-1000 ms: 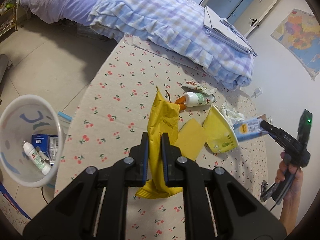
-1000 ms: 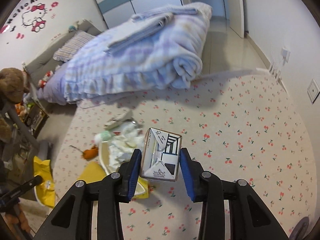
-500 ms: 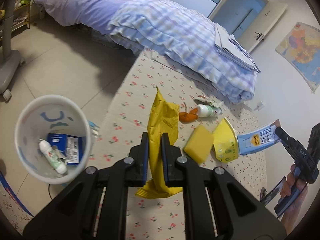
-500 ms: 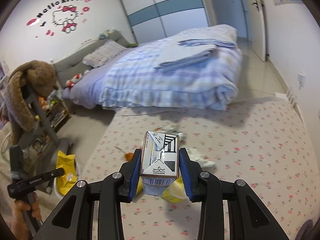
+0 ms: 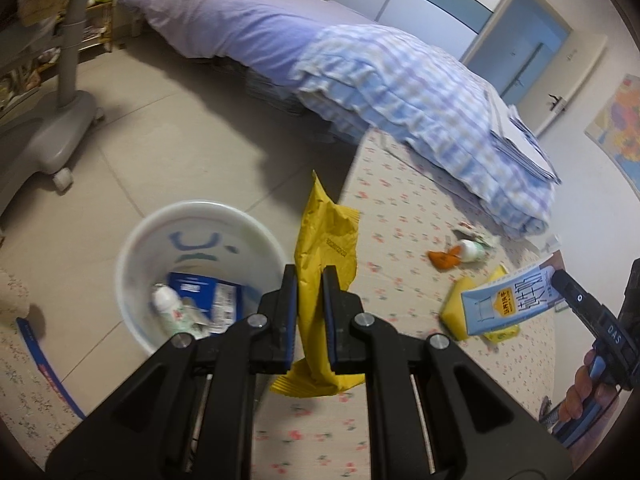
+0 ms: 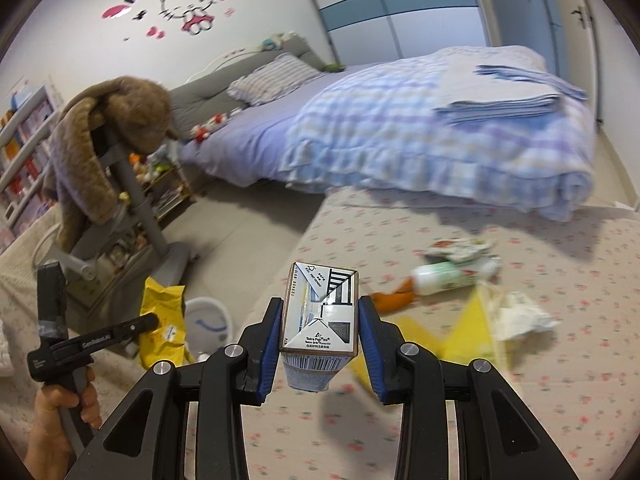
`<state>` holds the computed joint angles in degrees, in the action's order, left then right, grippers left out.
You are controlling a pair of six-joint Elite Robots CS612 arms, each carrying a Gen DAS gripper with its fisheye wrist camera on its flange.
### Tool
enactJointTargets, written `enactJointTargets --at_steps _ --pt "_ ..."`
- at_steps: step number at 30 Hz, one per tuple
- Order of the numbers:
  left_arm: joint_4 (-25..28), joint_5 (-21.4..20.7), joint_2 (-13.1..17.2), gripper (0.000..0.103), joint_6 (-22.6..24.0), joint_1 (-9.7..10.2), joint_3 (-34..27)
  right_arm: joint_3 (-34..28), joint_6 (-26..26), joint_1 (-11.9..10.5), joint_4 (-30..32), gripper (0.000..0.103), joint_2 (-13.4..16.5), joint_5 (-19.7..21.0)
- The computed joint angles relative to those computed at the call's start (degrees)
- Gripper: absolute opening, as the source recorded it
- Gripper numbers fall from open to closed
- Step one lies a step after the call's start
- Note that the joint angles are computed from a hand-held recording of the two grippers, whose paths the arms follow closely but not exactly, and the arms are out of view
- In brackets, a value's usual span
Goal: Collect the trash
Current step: 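Drop the yellow bag into the bin with the left tool while the right drops the carton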
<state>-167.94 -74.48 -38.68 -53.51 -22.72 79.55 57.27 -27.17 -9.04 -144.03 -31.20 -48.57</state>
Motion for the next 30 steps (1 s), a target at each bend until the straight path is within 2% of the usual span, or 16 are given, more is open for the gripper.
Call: enactJointTargets --at_steps 4,8,9,10,11,12,13,19,24,27,29,30 --pt "0.9 1.4 -0.8 0.013 -1.1 0.59 1.7 1.1 -1.5 1.5 0.5 0.037 -0.2 1.0" --pt "1.9 5.2 -1.1 0.016 -1.4 0.83 2.6 1.7 -2.7 2.8 1.9 0.037 -0.2 2.7" --pt "2.5 6.3 -1.2 0.026 -1.7 0.91 2.6 1.9 -2.8 3.1 2.0 0.037 -0.2 3.0" --pt "2.8 6.7 -1.3 0.045 -2.2 1.03 2.8 2.0 -2.8 3.5 2.1 0.037 -0.1 3.3" --pt "3.5 7.2 -1.4 0.056 -2.9 1.14 2.9 2.2 -2.9 3.8 2.1 0.037 -0.1 3.6" --pt "4.3 8.1 -1.6 0.073 -4.2 1.17 3.3 2.4 -3.0 4.0 2.0 0.037 -0.1 3.8" --pt "5.0 8.9 -1.9 0.078 -5.1 1.17 3.7 2.5 -3.1 4.4 1.9 0.037 0.0 3.9" --pt "12.2 9.8 -2.9 0.085 -5.0 1.28 4.3 2.2 -1.9 6.0 1.9 0.038 1.1 4.1" --pt "15.1 12.0 -3.5 0.096 -4.3 1.09 5.3 1.3 -1.3 7.1 1.8 0.038 2.3 4.2" --pt "16.7 12.9 -3.6 0.096 -3.5 0.95 5.4 1.0 -0.5 7.6 1.5 0.039 3.1 5.6" --pt "16.9 12.9 -3.6 0.097 -3.3 0.97 5.3 0.9 0.0 7.8 1.1 0.049 3.6 5.8" --pt "16.9 12.9 -3.6 0.097 -3.2 0.99 5.4 0.7 -0.1 8.0 1.9 0.071 3.7 5.0"
